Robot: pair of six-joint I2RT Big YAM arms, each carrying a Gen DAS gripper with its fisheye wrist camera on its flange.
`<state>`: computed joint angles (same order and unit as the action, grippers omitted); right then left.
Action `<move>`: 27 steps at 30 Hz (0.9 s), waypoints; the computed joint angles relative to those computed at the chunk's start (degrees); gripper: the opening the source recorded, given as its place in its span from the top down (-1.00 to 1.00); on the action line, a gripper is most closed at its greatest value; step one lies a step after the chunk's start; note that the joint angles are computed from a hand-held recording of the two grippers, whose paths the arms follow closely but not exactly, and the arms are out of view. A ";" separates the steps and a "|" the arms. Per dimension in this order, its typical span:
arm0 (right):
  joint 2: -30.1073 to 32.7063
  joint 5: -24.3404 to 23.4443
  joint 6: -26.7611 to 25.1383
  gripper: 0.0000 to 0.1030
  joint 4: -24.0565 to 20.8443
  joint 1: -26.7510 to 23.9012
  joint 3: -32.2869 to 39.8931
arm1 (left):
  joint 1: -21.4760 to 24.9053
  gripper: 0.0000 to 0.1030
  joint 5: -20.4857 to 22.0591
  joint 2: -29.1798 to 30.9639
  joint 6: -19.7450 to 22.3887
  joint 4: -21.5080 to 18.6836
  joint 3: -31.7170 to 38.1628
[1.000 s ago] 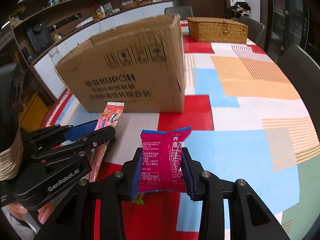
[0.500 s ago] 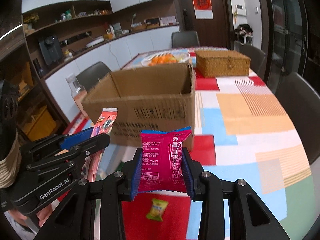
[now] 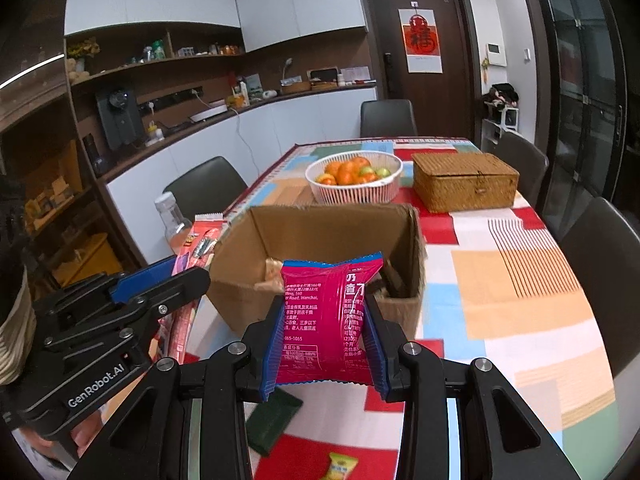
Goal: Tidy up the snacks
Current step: 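Carry the stick snack and pink packet into the box and open both tools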
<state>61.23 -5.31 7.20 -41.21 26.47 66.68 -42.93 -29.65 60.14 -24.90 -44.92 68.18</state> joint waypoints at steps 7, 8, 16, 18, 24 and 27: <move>3.76 0.06 -1.05 0.27 0.62 0.28 4.33 | 3.74 0.49 1.66 1.20 3.08 1.19 2.03; 4.27 0.20 -1.23 0.27 0.66 0.30 4.88 | 4.13 0.49 1.91 1.44 3.40 1.34 2.21; 9.45 1.68 -1.93 0.27 -0.17 0.58 9.94 | 9.56 0.49 5.82 4.76 5.10 1.17 4.47; 10.77 2.14 -2.19 0.27 -0.53 0.80 11.19 | 10.80 0.49 7.00 5.73 5.11 1.18 5.04; 13.83 2.87 -2.52 0.27 -1.74 1.08 14.16 | 13.20 0.49 8.75 8.98 6.34 0.13 7.54; 15.09 2.55 -2.06 0.27 -2.54 0.96 15.38 | 13.91 0.47 8.70 10.69 6.88 -0.51 9.06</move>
<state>76.32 -2.76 5.14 -43.75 27.43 82.06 -29.02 -20.95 70.83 -18.01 -45.43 77.24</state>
